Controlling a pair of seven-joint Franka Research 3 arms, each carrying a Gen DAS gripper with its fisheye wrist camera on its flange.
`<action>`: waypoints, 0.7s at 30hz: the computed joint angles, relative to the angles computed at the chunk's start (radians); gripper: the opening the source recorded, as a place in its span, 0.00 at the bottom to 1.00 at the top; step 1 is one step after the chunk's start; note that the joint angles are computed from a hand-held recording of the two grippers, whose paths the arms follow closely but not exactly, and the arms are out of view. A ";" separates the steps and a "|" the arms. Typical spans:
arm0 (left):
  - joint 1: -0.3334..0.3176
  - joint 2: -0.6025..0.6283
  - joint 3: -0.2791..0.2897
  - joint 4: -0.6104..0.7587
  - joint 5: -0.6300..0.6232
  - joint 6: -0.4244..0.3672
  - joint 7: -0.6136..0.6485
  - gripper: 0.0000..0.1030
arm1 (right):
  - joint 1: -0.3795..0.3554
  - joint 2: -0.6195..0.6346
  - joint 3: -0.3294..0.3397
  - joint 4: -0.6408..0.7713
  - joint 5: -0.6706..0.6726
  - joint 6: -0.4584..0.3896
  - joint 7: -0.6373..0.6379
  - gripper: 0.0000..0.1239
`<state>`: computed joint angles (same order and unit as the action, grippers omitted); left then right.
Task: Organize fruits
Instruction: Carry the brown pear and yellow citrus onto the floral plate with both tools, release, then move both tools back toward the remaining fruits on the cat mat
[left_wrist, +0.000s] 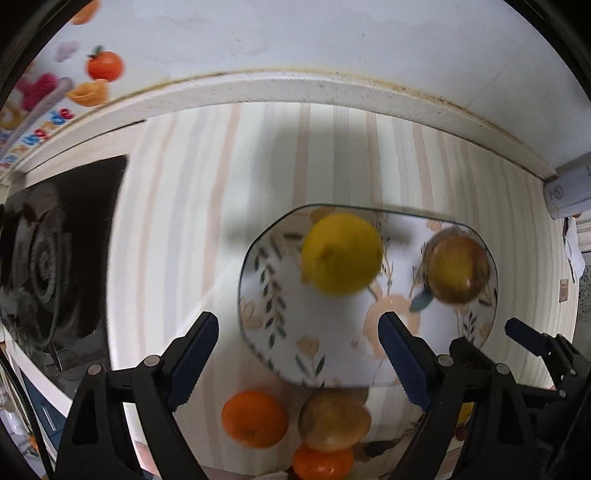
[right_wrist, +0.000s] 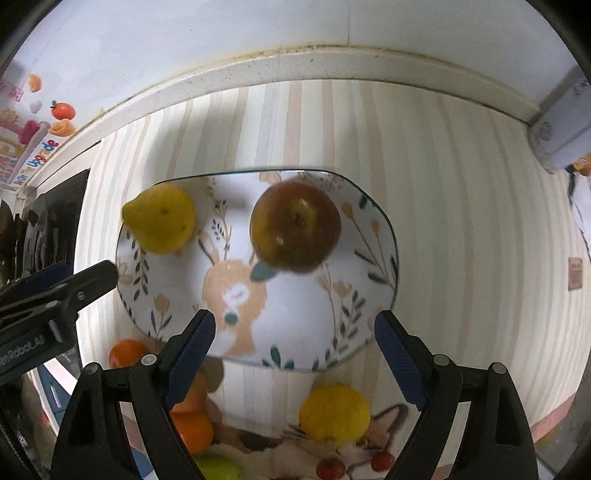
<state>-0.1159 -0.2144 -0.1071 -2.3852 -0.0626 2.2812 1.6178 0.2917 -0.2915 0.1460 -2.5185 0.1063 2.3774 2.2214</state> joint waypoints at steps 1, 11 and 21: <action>-0.001 -0.040 -0.002 -0.029 0.001 0.007 -0.006 0.86 | 0.000 -0.035 0.012 -0.016 -0.017 -0.011 0.021 0.73; -0.058 -0.315 0.023 -0.188 0.012 0.032 -0.029 0.86 | 0.021 -0.288 0.101 -0.073 -0.091 -0.126 0.148 0.73; -0.088 -0.554 0.081 -0.268 0.031 -0.012 0.010 0.86 | 0.051 -0.443 0.164 -0.046 -0.095 -0.215 0.224 0.73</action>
<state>-0.2034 -0.7681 -0.0264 -2.6534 -0.0316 2.2697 1.6274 0.3426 -0.7350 0.3097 -2.5649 0.0115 2.1628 2.4457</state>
